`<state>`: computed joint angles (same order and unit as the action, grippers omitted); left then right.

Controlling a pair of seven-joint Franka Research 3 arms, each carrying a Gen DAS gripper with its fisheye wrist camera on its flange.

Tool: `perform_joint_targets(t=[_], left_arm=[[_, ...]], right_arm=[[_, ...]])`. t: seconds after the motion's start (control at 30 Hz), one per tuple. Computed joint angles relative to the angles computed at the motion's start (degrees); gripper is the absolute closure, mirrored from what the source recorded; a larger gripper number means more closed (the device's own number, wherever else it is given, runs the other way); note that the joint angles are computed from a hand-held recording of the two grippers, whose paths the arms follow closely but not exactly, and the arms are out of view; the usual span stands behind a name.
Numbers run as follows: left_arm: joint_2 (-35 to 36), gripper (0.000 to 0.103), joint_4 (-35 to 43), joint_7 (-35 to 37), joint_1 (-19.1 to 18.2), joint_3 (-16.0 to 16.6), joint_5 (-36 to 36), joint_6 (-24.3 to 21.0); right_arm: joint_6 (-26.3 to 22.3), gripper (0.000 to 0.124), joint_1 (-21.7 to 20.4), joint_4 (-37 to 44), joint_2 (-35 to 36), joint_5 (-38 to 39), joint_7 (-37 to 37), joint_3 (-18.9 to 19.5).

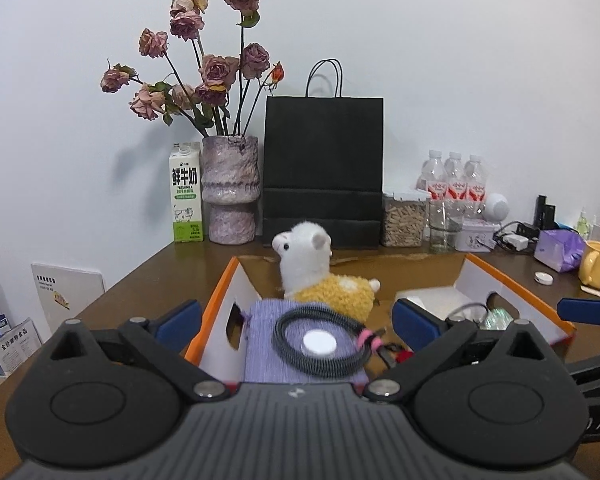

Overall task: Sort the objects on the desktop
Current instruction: 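Withdraw both grippers from the box toward the white bottle cap and cable coil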

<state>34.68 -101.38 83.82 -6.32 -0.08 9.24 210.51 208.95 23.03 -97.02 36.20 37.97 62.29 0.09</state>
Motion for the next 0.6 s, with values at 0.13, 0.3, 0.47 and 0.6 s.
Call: perform_joint_targets(t=[0.13, 0.3, 0.47, 0.6], left_arm=[[-2.7, 0.000, -5.1, 0.3, 0.7, -0.1, 0.9, 0.9], [-5.1, 0.000, -9.3, -1.7, 3.8, -2.1, 5.3, -2.1], [-6.5, 0.000, -11.4, -5.5, 8.1, -5.4, 11.9, -6.7], [-6.2, 0.000, -10.6, -9.3, 13.1, -10.2, 18.6, -12.0]], right_arm=[[1.3, 0.023, 0.4, -5.9, -3.3, 0.9, 0.2, 0.9], [-1.2, 0.023, 3.2, -9.8, -5.8, 6.5, -2.3, -0.7], [-5.4, 0.023, 6.4, -11.3, -7.1, 12.5, -4.9, -3.6], [-10.6, 0.023, 11.7, -10.7, -7.0, 18.1, -7.5, -9.6]])
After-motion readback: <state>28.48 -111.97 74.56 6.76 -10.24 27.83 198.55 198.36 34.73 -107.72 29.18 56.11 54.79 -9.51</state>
